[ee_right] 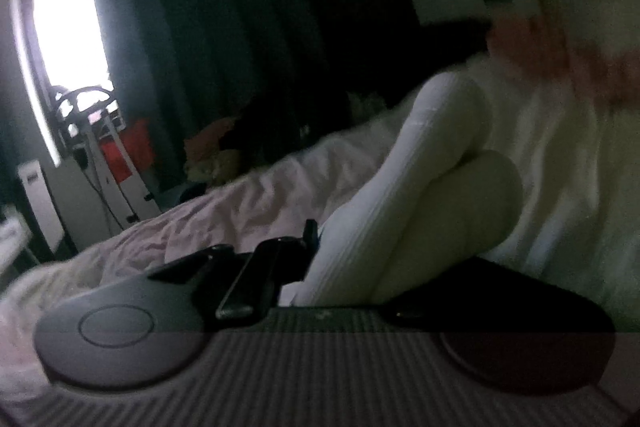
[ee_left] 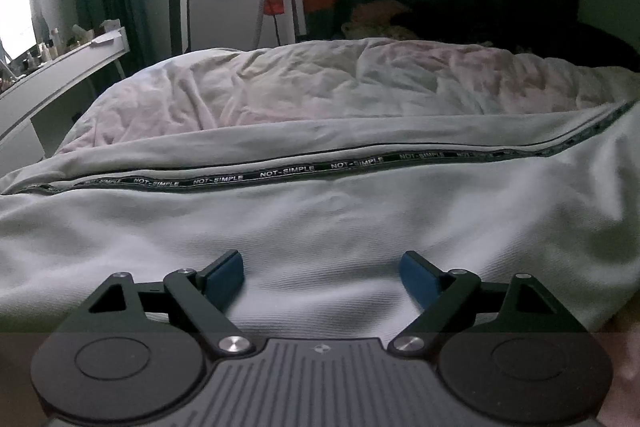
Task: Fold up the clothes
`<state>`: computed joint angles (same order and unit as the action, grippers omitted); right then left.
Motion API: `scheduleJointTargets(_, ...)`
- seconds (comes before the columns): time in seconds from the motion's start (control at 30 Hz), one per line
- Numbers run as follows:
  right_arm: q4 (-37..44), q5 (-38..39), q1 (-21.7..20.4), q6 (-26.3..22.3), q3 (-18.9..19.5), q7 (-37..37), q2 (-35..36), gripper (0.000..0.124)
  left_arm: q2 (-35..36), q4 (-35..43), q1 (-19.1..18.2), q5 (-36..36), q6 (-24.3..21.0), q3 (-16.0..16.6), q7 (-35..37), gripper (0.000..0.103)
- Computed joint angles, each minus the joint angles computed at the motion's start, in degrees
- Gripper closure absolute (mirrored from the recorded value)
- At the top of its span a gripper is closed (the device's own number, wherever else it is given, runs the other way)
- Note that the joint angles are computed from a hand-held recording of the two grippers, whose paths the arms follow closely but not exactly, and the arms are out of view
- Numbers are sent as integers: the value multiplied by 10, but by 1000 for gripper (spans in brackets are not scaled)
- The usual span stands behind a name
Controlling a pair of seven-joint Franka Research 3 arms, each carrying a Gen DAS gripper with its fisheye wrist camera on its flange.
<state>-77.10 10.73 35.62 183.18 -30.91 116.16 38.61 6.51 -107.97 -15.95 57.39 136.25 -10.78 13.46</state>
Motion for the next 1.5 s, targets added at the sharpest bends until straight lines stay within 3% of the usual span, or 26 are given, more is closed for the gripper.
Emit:
scheduleJointTargets(0.03, -8, -8, 30, 13, -35, 2, 2, 110, -2, -1, 2, -5, 6, 0, 8, 16)
scheduleJointTargets(0.17, -27, -10, 117, 76, -118, -46, 11, 110, -19, -16, 17, -41, 45, 4, 23, 16)
scheduleJointTargets(0.2, -31, -12, 132, 91, -126, -64, 12, 110, -25, -21, 20, -48, 53, 4, 22, 16)
scheduleJointTargets(0.33, -39, -57, 154, 153, -97, -144, 0, 110, -62, -49, 36, -50, 65, 5, -2, 16)
scheduleJointTargets(0.43, -47, -117, 146, 181, -42, -192, -14, 111, -82, -59, 47, -31, 37, -1, -13, 16)
scheduleJointTargets(0.53, -57, -174, 131, 177, 17, -230, -23, 111, -102, -72, 62, -34, 30, -2, -27, 16)
scheduleJointTargets(0.6, -66, -228, 100, 163, 77, -250, -31, 111, -116, -82, 73, -48, 41, 0, -37, 16)
scheduleJointTargets(0.7, -93, -311, 26, 119, 197, -305, -47, 111, -132, -96, 89, -65, 65, 1, -49, 16)
scheduleJointTargets(0.77, -117, -367, 20, 91, 213, -315, -55, 110, -139, -103, 97, -74, 82, 0, -50, 16)
scheduleJointTargets(0.87, -127, -323, 79, 92, 152, -353, -44, 110, -147, -111, 108, -77, 101, -3, -54, 16)
scheduleJointTargets(0.97, -114, -283, 78, 85, 163, -355, -45, 110, -156, -123, 119, -81, 130, -2, -67, 16)
scheduleJointTargets(1.07, -118, -269, 47, 90, 220, -368, -59, 110, -162, -137, 130, -101, 163, 2, -75, 16)
scheduleJointTargets(1.17, -109, -254, 3, 49, 296, -383, -64, 110, -163, -148, 137, -132, 183, 6, -68, 16)
scheduleJointTargets(1.3, -93, -216, 5, 4, 306, -403, -59, 108, -161, -162, 143, -178, 204, 10, -51, 16)
scheduleJointTargets(1.37, -86, -222, -35, -27, 356, -398, -65, 104, -159, -169, 146, -195, 223, 12, -46, 16)
scheduleJointTargets(1.43, -105, -137, -104, -63, 449, -475, -85, 92, -157, -173, 149, -203, 242, 11, -43, 16)
scheduleJointTargets(1.5, -121, -60, -183, -109, 549, -532, -102, 67, -157, -176, 153, -204, 252, 8, -42, 16)
